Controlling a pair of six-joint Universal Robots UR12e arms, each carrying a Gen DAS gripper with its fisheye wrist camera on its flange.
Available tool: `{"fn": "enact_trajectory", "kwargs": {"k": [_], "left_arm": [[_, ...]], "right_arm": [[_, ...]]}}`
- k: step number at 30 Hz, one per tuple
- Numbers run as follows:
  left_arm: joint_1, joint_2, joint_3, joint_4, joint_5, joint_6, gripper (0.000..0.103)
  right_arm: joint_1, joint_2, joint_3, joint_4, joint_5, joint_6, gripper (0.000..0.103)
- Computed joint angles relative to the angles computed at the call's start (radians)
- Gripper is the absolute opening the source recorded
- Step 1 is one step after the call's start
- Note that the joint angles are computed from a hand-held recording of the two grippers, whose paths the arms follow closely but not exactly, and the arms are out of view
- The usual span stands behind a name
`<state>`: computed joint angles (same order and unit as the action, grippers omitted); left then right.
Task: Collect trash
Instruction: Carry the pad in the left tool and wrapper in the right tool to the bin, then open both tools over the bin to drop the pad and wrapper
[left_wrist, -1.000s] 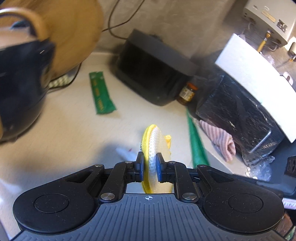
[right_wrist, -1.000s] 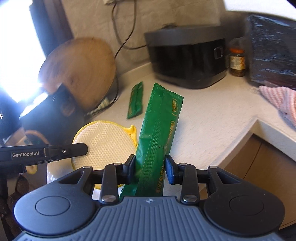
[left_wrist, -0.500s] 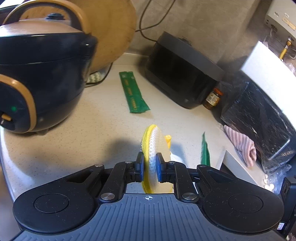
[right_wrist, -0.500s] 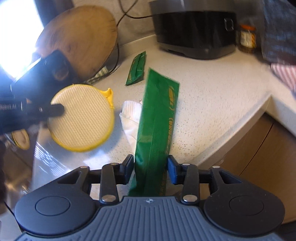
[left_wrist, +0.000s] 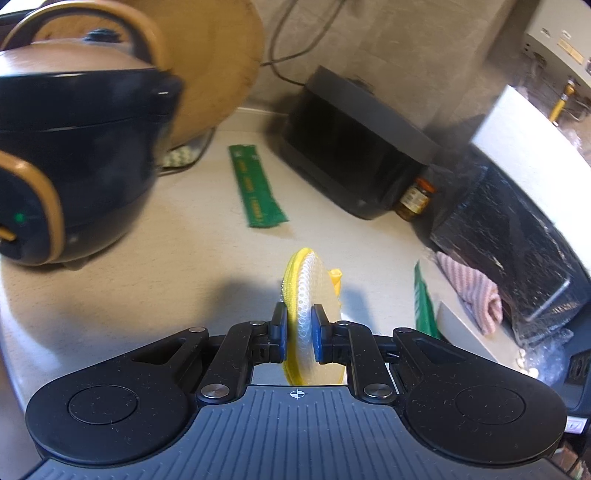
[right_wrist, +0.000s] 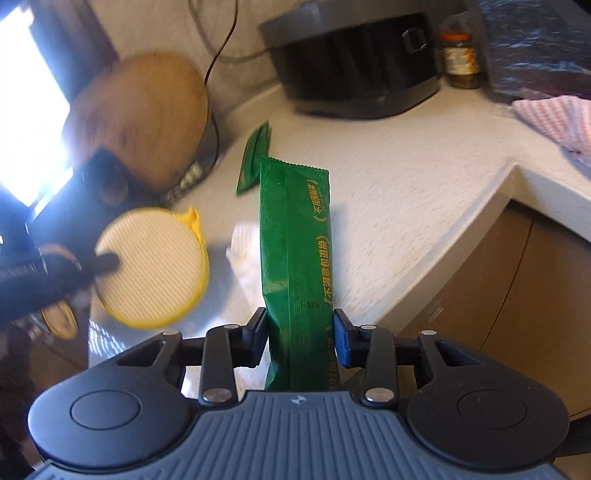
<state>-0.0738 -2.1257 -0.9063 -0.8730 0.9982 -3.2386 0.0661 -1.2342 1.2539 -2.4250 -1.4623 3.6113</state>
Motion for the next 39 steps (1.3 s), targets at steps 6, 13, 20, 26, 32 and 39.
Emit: {"fn": "enact_trajectory", "kwargs": {"k": [6, 13, 20, 26, 32, 39], "left_arm": [[-0.025, -0.02, 0.047, -0.112, -0.098, 0.104, 0.017], [-0.095, -0.043, 0.096, -0.372, -0.158, 0.338, 0.017], [-0.175, -0.069, 0.118, -0.637, -0.065, 0.561, 0.017], [-0.215, -0.105, 0.141, -0.753, 0.047, 0.634, 0.017], [-0.252, -0.127, 0.115, -0.772, 0.167, 0.622, 0.017], [-0.289, -0.151, 0.053, -0.729, 0.265, 0.546, 0.017]], "right_arm": [[-0.008, -0.039, 0.051, -0.017, -0.072, 0.021, 0.036], [-0.036, -0.127, 0.184, 0.028, -0.132, 0.102, 0.036], [-0.073, -0.206, 0.321, 0.143, -0.122, 0.22, 0.036], [-0.111, -0.244, 0.42, 0.21, -0.011, 0.335, 0.036], [-0.15, -0.255, 0.499, 0.232, 0.129, 0.412, 0.036], [-0.191, -0.226, 0.599, 0.158, 0.303, 0.511, 0.033]]}}
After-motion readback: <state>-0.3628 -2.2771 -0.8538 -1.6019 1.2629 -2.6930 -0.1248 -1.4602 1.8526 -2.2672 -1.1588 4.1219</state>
